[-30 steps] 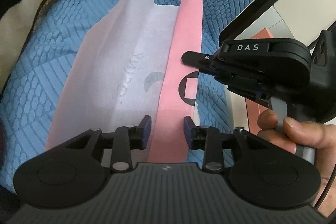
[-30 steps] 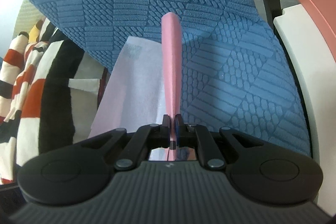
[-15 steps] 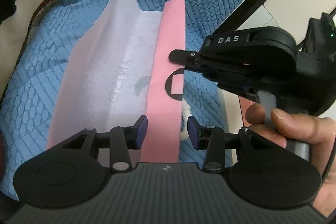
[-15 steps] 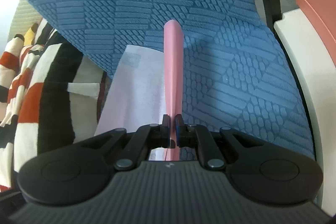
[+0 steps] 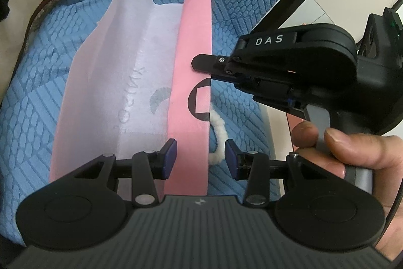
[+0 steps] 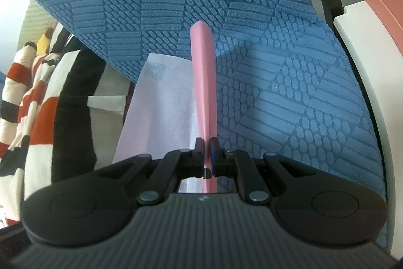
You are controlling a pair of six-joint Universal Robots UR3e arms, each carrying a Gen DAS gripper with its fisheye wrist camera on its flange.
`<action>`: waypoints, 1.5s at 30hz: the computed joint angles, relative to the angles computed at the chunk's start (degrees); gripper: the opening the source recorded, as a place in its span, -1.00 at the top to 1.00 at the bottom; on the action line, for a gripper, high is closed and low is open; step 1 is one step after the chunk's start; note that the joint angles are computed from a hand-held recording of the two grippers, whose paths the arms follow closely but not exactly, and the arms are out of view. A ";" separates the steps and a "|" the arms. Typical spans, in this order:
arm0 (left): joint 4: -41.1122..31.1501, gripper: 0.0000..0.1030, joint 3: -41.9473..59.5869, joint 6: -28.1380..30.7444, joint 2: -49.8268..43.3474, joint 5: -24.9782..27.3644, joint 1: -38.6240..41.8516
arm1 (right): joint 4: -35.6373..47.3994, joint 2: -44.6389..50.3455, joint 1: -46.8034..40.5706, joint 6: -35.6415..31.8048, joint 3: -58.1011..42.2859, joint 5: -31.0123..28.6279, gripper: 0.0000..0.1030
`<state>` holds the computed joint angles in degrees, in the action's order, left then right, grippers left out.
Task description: Fold shopping bag
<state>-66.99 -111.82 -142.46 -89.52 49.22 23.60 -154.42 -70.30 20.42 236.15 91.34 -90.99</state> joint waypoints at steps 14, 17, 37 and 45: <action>15.05 0.47 -6.25 -3.51 1.64 7.37 -5.52 | 5.68 -0.27 0.84 -1.56 -2.37 -3.28 0.85; 19.57 0.65 -8.87 -3.50 2.95 10.57 -7.10 | 6.85 0.39 1.14 -2.08 -3.70 -4.02 0.85; 2.00 0.93 0.32 -9.86 -4.41 0.08 3.74 | -5.42 1.10 2.37 -5.49 1.05 -1.29 0.80; 1.82 0.93 2.30 -12.96 -7.73 1.25 3.63 | -1.82 6.84 3.83 -7.84 -5.38 1.39 0.79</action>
<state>-65.17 -109.53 -155.42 -97.25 50.47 27.22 -156.24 -63.46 24.25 228.31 85.95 -89.60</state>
